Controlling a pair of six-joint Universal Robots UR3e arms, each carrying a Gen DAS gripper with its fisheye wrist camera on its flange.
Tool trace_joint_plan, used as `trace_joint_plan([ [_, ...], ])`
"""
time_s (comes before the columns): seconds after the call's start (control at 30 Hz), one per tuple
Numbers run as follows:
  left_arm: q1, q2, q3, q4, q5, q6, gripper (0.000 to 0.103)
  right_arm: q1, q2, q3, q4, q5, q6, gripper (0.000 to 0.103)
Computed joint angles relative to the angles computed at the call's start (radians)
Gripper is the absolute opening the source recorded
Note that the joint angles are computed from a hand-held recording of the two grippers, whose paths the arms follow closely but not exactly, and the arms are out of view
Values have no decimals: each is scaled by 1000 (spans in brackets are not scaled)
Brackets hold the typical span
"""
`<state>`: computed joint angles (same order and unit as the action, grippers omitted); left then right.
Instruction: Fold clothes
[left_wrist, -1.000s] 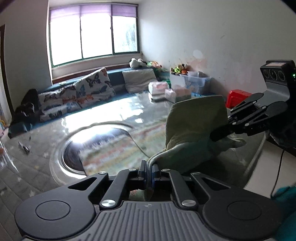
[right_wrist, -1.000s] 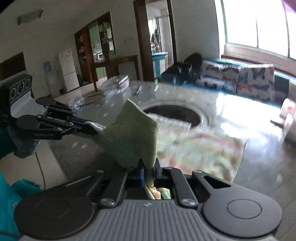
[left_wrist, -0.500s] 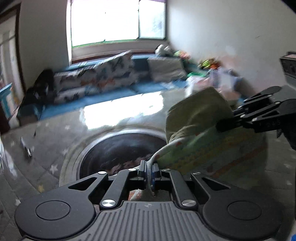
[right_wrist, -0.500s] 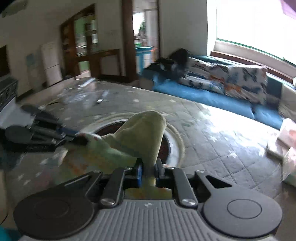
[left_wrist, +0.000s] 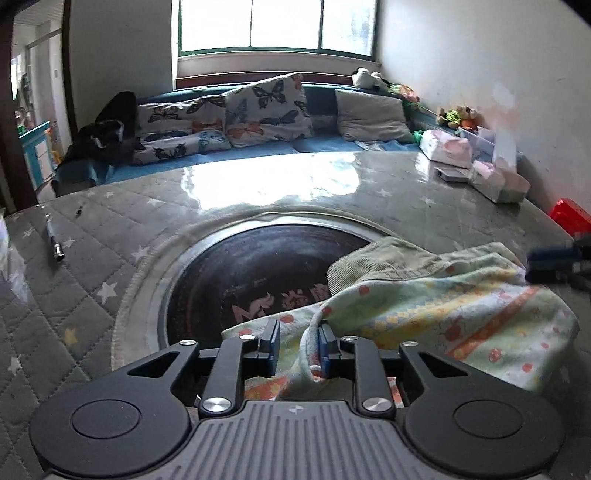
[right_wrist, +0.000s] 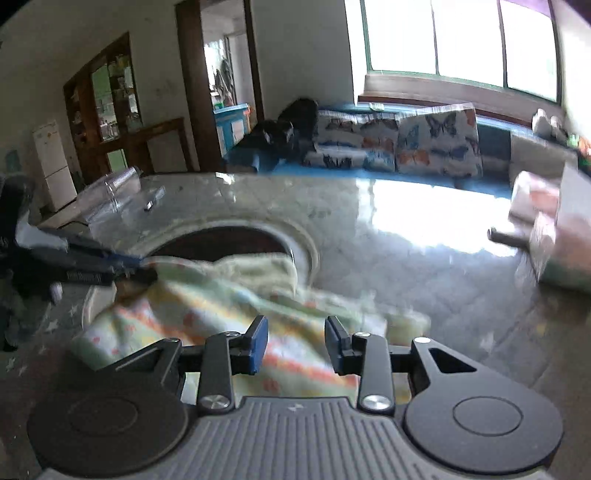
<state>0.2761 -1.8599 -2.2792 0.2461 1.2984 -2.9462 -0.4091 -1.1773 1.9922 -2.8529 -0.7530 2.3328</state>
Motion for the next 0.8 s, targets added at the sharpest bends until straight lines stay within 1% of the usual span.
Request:
trace_joint_plan([
  [0.1,-11,-14,20,10,42,-23,29,12,85,-75,7,-50,61,33],
  [0.17,-6,-15,30,-3,58,-41,29,26,137,-105,-50,-93,112,32],
  [0.2,1,-12,35,-14,61,-49,29,28,153,-115,-71,-109,135,30],
  [0.27,14,-4,41,-35,62,-63,29,21,152,-110,-90,-101,158,31],
  [0.37,36,37,13,-35,13,-61,26,30,156,-106,-147,-115,177,31],
  [0.47,42,69,0,-54,-81,-51,24,67,206,-165,-163,-158,233,31],
  [0.5,34,71,2,-61,-106,-45,24,77,219,-170,-188,-175,247,31],
  [0.57,-2,51,24,-76,-123,-31,22,102,243,-175,-250,-217,270,32],
  [0.67,-54,-17,98,-97,-107,-33,21,120,247,-180,-269,-246,283,32],
  [0.73,-82,-74,165,-124,-87,-47,21,122,239,-173,-284,-247,289,32],
  [0.8,-97,-129,231,-150,-69,-71,21,121,214,-159,-269,-216,275,32],
])
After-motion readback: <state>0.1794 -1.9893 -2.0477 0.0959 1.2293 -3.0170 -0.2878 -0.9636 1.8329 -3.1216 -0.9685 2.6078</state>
